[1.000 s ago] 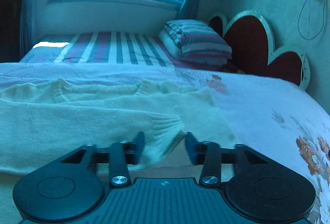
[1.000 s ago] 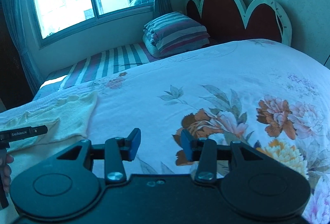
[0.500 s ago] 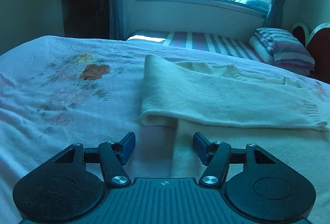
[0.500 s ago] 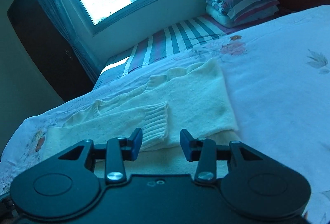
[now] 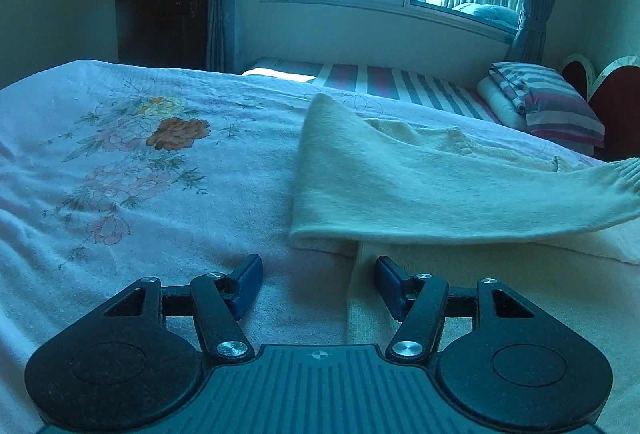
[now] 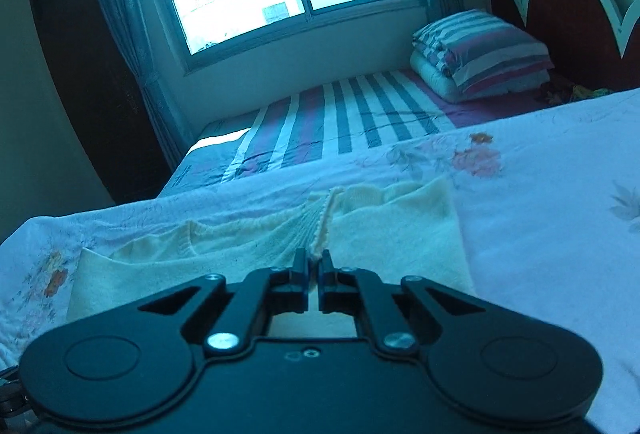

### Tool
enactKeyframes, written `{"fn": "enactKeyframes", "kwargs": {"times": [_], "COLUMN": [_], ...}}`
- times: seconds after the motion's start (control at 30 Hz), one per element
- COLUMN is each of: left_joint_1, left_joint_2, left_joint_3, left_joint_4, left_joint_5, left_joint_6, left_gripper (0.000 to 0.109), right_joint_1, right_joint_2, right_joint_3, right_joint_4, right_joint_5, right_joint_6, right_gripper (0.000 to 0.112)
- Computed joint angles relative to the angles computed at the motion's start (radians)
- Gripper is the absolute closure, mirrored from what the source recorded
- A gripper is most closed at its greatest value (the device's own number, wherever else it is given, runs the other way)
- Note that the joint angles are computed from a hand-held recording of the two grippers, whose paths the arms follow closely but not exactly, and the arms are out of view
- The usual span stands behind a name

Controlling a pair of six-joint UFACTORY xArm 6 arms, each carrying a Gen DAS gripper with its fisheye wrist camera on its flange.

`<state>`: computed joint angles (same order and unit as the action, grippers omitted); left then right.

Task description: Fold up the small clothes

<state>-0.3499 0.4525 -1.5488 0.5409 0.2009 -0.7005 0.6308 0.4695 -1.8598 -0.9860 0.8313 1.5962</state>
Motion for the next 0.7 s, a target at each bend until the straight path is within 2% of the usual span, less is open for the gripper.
{"fn": "enactKeyframes", "kwargs": {"times": [0.1, 0.23, 0.7], "left_joint_1": [-0.001, 0.006, 0.016], "left_joint_2": [-0.003, 0.004, 0.018], "left_joint_3": [0.001, -0.017, -0.026], "left_joint_4": [0.006, 0.090, 0.070], "left_joint_5": [0.002, 0.008, 0.011], "left_joint_6": [-0.015, -0.122, -0.092], "left_gripper": [0.047, 0.047, 0.047], "right_joint_1": [-0.010, -0.028, -0.027], "right_joint_2": [-0.067, -0.090, -0.153], "right_joint_3": [0.085, 0.139, 0.240], "right_joint_4": [-0.012, 0.024, 0.007], "right_joint_5": [0.021, 0.009, -0.001], "right_joint_6": [0.017, 0.006, 0.058], "right_gripper": [0.107, 0.107, 0.107]}}
